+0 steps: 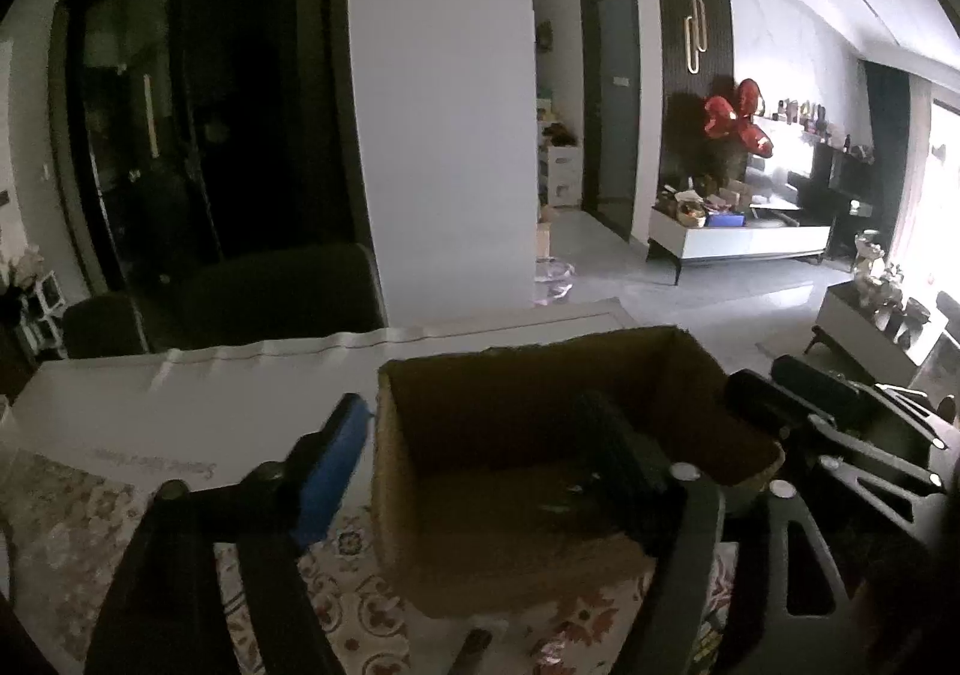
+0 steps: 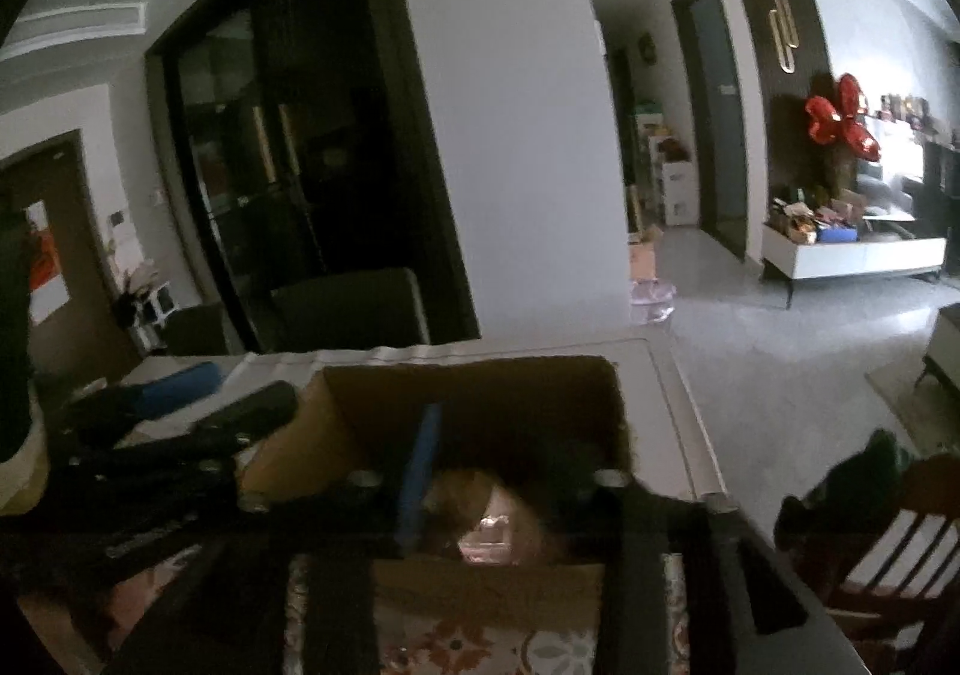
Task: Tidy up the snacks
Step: 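Open both tools over the box and withdraw toward the snacks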
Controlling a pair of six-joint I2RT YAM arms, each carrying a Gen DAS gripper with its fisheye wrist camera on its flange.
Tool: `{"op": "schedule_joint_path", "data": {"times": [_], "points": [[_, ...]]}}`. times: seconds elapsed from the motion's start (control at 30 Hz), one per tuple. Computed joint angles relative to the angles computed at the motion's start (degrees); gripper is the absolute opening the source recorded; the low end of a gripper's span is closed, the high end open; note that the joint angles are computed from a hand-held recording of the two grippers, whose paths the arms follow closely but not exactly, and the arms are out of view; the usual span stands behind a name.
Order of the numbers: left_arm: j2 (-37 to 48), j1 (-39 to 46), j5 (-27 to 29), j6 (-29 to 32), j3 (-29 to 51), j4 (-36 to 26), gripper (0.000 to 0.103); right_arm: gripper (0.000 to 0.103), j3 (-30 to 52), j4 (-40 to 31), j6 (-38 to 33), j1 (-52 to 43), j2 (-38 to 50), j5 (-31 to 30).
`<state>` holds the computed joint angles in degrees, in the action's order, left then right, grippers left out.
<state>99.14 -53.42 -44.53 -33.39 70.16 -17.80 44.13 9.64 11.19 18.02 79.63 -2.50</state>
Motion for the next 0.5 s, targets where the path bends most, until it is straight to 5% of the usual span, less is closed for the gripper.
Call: {"op": "schedule_joint_path", "data": {"times": [0.5], "points": [[-9.15,-12.18,-11.13,-11.93,-6.72,-10.4,0.084,0.051,-9.59,-8.49,-0.8,5.35,-20.07,7.54]]}}
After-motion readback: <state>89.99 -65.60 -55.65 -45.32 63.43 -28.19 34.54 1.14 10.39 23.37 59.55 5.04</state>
